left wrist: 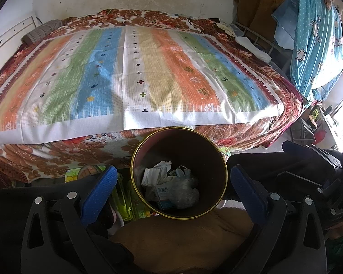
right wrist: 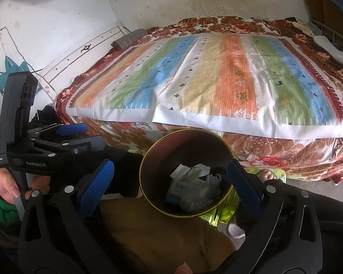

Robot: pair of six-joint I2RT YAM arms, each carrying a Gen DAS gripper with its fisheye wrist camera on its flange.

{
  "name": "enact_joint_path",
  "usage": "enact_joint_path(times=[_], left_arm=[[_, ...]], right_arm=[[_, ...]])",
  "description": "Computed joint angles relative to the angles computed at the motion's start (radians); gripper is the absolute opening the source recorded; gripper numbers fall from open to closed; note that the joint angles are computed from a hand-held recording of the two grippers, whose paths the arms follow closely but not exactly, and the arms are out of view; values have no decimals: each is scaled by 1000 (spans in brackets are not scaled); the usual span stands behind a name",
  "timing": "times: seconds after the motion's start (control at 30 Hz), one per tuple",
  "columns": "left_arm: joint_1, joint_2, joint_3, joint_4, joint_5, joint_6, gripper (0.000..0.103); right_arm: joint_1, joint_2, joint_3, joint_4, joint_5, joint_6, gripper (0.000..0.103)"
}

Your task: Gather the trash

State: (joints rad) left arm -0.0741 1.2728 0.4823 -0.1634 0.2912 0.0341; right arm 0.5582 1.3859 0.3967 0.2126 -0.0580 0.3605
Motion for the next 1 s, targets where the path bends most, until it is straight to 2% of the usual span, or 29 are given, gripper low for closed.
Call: enact_joint_path(times=[1.0], left_arm=[[18, 19, 4, 1, 18, 5, 97]], right_arm=[[-6, -1, 0, -1, -6, -2, 94]])
